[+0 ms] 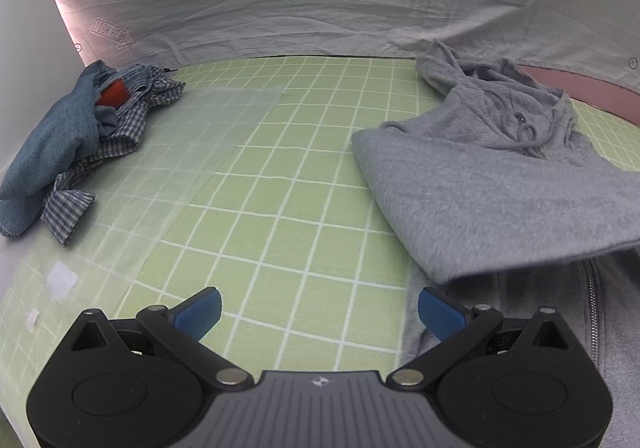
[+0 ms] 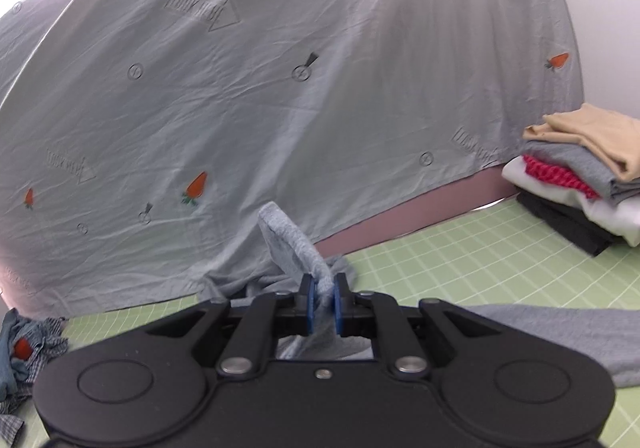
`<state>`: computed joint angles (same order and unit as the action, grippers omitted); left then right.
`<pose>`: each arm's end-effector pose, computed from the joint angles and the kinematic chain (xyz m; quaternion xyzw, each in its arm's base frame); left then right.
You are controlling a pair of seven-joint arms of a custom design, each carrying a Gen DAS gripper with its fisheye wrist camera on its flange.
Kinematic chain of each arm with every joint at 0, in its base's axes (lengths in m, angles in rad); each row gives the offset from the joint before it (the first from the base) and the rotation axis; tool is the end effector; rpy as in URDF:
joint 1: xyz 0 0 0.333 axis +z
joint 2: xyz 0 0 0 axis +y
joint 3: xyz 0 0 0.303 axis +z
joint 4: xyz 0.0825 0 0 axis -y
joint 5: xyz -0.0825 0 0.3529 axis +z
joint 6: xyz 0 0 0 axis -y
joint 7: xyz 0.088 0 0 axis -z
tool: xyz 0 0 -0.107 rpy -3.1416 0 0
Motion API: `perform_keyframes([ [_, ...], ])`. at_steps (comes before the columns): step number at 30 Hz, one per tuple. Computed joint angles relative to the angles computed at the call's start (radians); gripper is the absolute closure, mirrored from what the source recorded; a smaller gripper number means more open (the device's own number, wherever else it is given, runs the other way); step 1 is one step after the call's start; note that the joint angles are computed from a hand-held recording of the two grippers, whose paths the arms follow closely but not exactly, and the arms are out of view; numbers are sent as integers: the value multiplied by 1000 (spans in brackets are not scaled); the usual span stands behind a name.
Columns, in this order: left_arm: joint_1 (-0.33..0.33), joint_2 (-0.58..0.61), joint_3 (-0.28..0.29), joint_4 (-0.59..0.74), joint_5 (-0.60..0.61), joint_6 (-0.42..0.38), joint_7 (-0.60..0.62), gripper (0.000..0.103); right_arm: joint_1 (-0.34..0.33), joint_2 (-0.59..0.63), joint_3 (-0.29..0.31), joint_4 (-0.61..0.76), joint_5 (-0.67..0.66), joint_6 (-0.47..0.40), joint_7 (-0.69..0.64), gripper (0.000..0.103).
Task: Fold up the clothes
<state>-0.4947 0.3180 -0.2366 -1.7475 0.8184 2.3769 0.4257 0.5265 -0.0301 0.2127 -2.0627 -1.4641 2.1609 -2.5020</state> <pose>0.4913 -0.4107 0.4326 -0.6436 0.6936 -0.1947 0.2585 0.4274 0.3372 0.4919 -0.3723 0.7228 -0.4183 0.4049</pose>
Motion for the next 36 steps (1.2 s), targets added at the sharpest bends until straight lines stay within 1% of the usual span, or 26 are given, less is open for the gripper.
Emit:
perform_keyframes([
  [4,-57,73,3,87,30,-79,-34,0,-26,-110,2,-146,42,-112,19,93],
  [6,-74,101,5,120,29,-106,-27,0,-46,-147,-4,-215,116,-130,-23,92],
  [7,-84,116,8,137,31,-122,-24,0,-58,-159,-13,-243,167,-116,-47,88],
  [9,-100,148,17,177,38,-149,-11,0,-84,-192,-37,-307,243,-37,-50,86],
  [11,-108,181,26,217,41,-162,11,0,-111,-214,-50,-361,283,32,-44,74],
  [12,-114,198,32,238,46,-167,23,0,-123,-219,-52,-379,294,59,-46,64],
  [14,-128,234,49,284,62,-185,46,0,-143,-223,-51,-403,307,100,-52,62],
  [15,-133,249,57,303,68,-187,53,0,-152,-224,-52,-415,312,120,-55,59],
  [16,-137,260,65,317,75,-182,54,0,-160,-223,-51,-421,316,131,-60,54],
  [19,-149,291,88,358,99,-174,65,0,-179,-211,-46,-424,329,130,-75,47],
  [20,-157,299,98,374,108,-186,65,0,-184,-209,-45,-425,331,129,-75,45],
  [22,-177,311,123,402,127,-237,42,0,-192,-209,-46,-431,337,125,-75,43],
  [23,-185,307,137,405,139,-267,10,0,-194,-209,-46,-433,340,125,-76,42],
  [25,-181,290,153,391,147,-315,-63,0,-197,-209,-48,-439,353,127,-83,42],
  [26,-188,294,163,401,159,-368,-91,0,-198,-209,-48,-441,363,125,-89,42],
  [27,-194,308,170,425,167,-435,-94,0,-198,-210,-48,-445,370,124,-95,42],
  [28,-190,309,179,429,152,-466,-79,0,-198,-212,-47,-450,375,123,-99,42],
  [29,-154,285,153,398,141,-447,-85,0,-197,-214,-45,-453,381,117,-104,42],
  [31,-99,218,124,304,119,-341,-123,0,-196,-221,-42,-459,393,106,-107,41],
  [33,-78,190,102,267,118,-283,-129,0,-194,-233,-40,-466,404,98,-108,40],
  [34,-69,177,94,249,116,-253,-131,0,-192,-237,-36,-467,411,88,-111,37],
  [35,-65,174,85,244,114,-236,-122,0,-189,-238,-32,-466,419,77,-116,34],
  [36,-67,181,77,254,110,-232,-103,0,-186,-238,-29,-464,426,67,-121,30],
])
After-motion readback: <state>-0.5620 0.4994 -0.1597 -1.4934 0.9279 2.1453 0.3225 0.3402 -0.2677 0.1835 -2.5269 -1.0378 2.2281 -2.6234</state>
